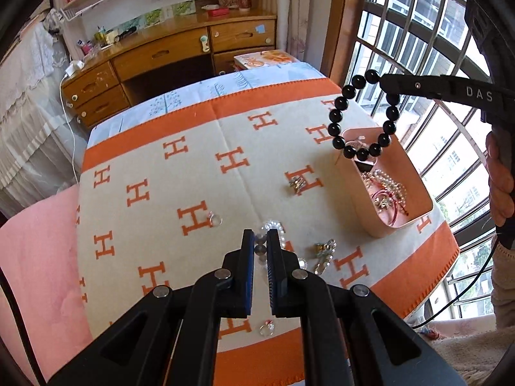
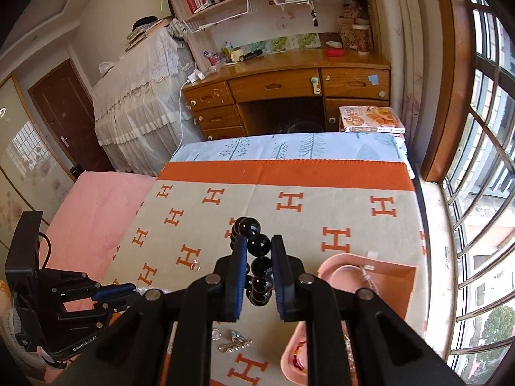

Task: Organize jewelry
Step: 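Lower both bracelets into the pink box and open both tools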

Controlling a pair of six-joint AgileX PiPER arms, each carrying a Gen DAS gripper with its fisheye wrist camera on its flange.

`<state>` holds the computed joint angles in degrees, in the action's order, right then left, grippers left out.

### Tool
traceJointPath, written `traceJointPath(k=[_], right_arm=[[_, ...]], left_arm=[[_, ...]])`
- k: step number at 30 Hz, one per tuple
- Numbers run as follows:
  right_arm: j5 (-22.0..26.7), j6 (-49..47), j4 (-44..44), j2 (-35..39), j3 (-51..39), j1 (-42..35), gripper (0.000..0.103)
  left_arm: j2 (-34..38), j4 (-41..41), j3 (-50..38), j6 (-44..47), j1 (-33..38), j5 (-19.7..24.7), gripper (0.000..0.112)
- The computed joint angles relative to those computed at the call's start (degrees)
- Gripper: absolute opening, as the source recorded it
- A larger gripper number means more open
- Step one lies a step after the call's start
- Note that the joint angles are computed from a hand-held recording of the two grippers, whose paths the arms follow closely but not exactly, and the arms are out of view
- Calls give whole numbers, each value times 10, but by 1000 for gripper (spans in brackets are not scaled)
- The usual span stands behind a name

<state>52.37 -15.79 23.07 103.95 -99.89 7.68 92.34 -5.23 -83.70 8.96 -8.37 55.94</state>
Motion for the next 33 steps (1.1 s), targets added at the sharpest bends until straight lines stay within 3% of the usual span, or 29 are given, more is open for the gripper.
traceJointPath(k=[6, 20, 28, 33], right_arm=[[-24, -5, -23, -45, 70, -55, 15], [-117, 67, -125, -31, 157, -97, 15], [-87, 35, -34, 35, 121, -96, 16], [-96, -24, 46, 27, 137, -105, 16]], left_arm=[[50, 12, -87, -33, -58, 14, 5], [249, 17, -345, -82, -173, 89, 5], [325, 6, -433, -98, -174, 135, 5], [330, 3, -439, -93, -173, 139, 5]])
